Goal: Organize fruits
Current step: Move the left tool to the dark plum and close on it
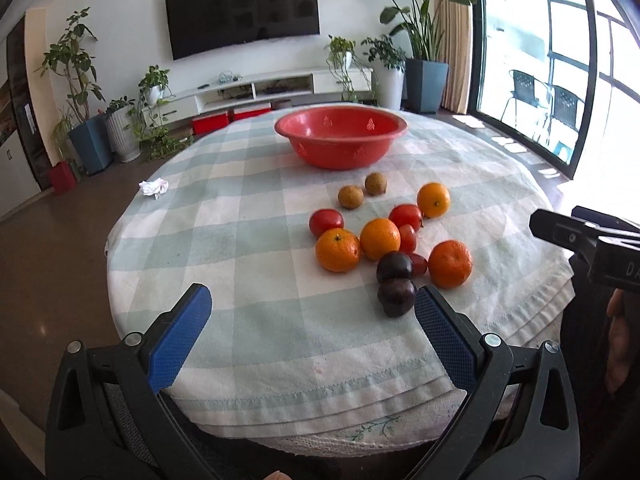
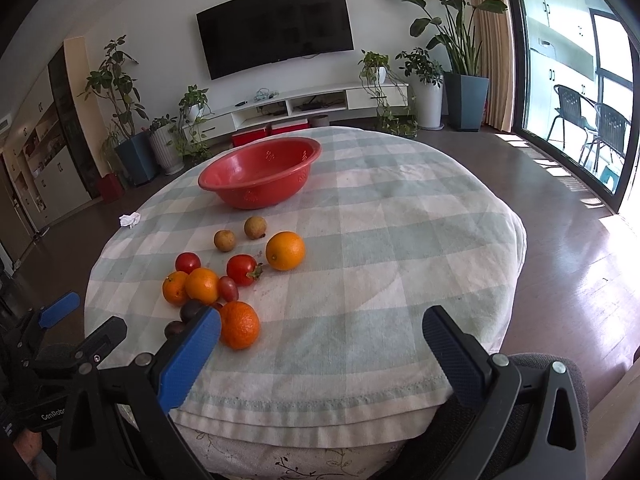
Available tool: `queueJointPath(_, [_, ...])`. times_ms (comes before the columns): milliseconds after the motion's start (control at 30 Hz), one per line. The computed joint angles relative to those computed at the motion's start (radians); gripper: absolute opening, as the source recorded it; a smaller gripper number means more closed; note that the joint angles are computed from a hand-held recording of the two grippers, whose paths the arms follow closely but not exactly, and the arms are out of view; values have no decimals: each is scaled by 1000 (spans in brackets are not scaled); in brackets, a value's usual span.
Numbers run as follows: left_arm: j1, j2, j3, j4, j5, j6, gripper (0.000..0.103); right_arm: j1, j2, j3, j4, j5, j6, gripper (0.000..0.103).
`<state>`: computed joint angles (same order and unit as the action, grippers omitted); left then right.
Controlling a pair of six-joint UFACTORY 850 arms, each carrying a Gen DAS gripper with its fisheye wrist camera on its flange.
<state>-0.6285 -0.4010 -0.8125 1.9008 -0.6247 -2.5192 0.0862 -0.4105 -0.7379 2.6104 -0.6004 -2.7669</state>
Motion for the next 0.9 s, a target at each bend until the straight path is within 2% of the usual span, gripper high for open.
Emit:
queueJointPath(100, [40, -3, -26, -47, 119, -1, 103, 2, 4, 21, -5, -12, 14, 103])
queueJointPath(167, [55, -15, -40, -24, 154, 6, 103, 7, 7, 37, 5, -21, 8, 103])
queueJointPath(233, [59, -38, -68, -74, 170, 109, 103, 13, 13, 52, 29, -32, -12, 103])
queueJointPath(300, [73, -51, -84, -62, 198, 141, 103, 19, 21, 66, 57, -45, -31, 103])
queueJointPath(400, [105, -50, -86, 87, 259, 39, 103, 22, 27, 74, 47, -51, -19, 103])
queueJointPath(500, [110, -54, -93, 194, 278, -29, 101, 29, 30, 76, 18, -40, 12, 103])
queueJointPath(600, [109, -74, -114, 252, 313, -71, 87, 40, 38, 86, -1, -28, 38, 103])
queueJointPath(767, [126, -113, -144, 489, 380, -301, 61, 44, 49, 80, -71, 14, 113, 103])
queueJointPath(800, [127, -117, -146, 529, 385, -344, 59, 30, 40, 46, -106, 34, 146, 102])
queueJointPath(900, [132, -135, -162, 537, 397, -353, 49, 4, 37, 16, -196, 54, 218, 102])
